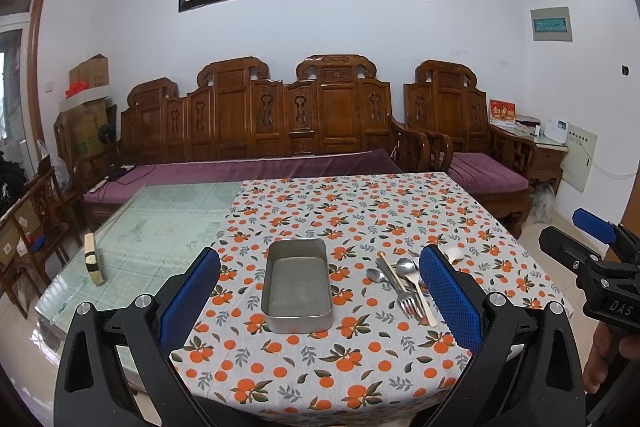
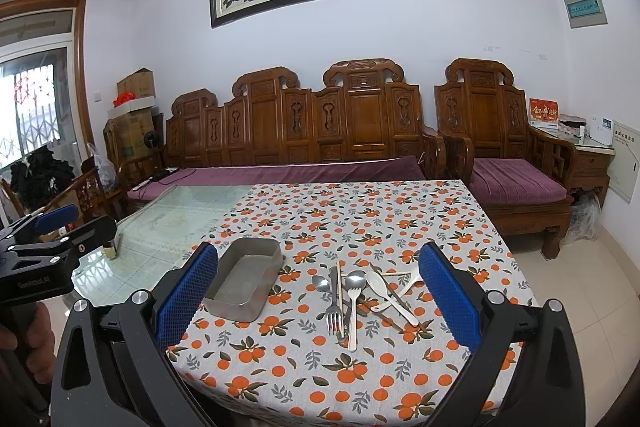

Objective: Organize utensils

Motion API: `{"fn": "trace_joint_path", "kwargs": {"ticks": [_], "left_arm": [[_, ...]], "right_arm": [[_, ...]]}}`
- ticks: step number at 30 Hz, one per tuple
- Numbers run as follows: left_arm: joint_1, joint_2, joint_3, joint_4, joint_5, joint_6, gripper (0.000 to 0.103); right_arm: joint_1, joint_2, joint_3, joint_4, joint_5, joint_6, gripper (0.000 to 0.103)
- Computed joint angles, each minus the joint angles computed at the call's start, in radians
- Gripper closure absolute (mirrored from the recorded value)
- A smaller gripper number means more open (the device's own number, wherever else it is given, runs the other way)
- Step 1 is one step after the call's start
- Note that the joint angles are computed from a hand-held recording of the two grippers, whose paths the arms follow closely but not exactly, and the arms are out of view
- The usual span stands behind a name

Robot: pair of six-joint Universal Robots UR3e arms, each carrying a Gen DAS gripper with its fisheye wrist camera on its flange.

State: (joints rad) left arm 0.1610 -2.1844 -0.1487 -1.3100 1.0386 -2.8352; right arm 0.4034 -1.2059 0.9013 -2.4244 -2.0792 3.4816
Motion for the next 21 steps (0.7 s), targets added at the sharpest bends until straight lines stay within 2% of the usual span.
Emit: {"fn": "trace_joint_path", "kwargs": {"ticks": [15,21], "left_arm": [[-0.013,0.06,-0.142,0.064,0.013,0.009,0.006],[-0.028,0.024,-0.122,0.048,0.031,0.014,0.006]], "right_arm": [[-0.016,-0.01,0.008,0.015,0.013,0.005,0.002],[-0.021,-0.01,0.023,0.014,0.019,0.015,0.002]]}}
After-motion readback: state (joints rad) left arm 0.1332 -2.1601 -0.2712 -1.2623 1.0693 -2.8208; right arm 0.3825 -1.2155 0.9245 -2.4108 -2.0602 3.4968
